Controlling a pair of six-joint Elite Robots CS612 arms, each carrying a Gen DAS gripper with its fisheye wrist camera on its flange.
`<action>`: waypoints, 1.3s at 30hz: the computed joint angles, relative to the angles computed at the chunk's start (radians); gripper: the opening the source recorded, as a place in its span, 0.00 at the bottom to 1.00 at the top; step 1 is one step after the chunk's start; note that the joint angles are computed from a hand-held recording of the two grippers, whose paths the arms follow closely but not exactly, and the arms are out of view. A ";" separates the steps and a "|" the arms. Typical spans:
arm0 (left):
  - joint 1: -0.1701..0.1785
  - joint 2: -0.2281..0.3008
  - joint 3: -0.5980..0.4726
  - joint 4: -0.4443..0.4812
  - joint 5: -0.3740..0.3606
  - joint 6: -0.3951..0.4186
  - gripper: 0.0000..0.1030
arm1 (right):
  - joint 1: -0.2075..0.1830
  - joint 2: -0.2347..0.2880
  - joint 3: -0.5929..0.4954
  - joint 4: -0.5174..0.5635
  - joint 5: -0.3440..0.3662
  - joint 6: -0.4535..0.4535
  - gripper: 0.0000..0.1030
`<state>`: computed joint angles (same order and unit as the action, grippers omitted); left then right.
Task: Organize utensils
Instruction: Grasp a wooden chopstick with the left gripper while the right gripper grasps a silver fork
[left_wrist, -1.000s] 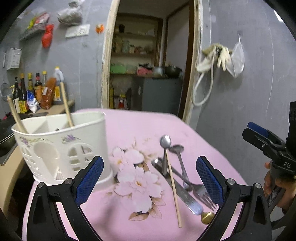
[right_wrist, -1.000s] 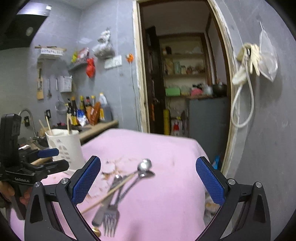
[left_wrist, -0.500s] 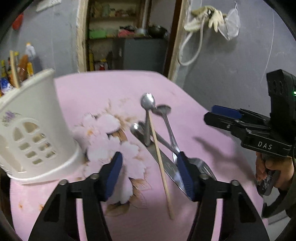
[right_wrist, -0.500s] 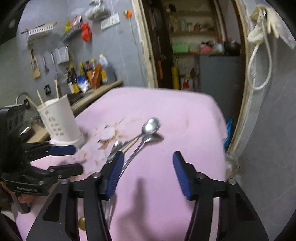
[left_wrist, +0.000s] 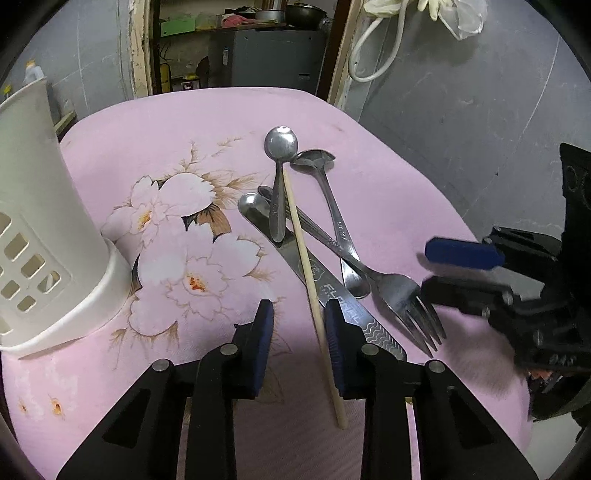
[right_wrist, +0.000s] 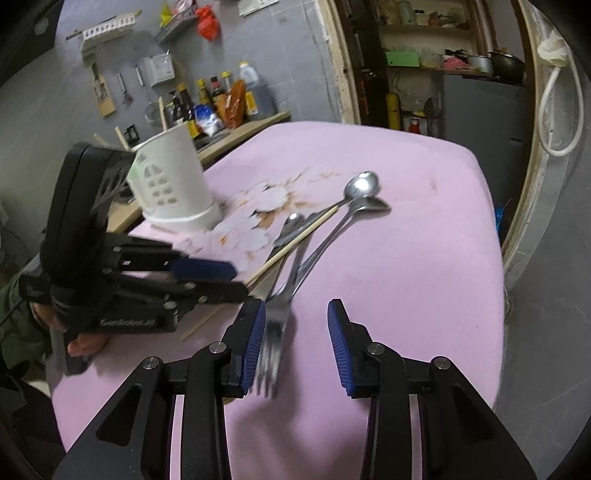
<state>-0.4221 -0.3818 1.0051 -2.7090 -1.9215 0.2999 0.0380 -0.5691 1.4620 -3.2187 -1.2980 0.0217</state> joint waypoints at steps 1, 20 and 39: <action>-0.001 -0.001 0.001 0.002 0.002 0.006 0.20 | 0.002 -0.001 0.000 0.009 0.000 -0.008 0.32; 0.021 -0.050 0.099 -0.066 0.025 -0.120 0.03 | 0.022 -0.013 0.049 -0.028 -0.038 0.016 0.19; 0.038 -0.105 0.179 -0.070 0.067 -0.088 0.04 | 0.026 -0.034 0.070 -0.003 -0.097 0.066 0.29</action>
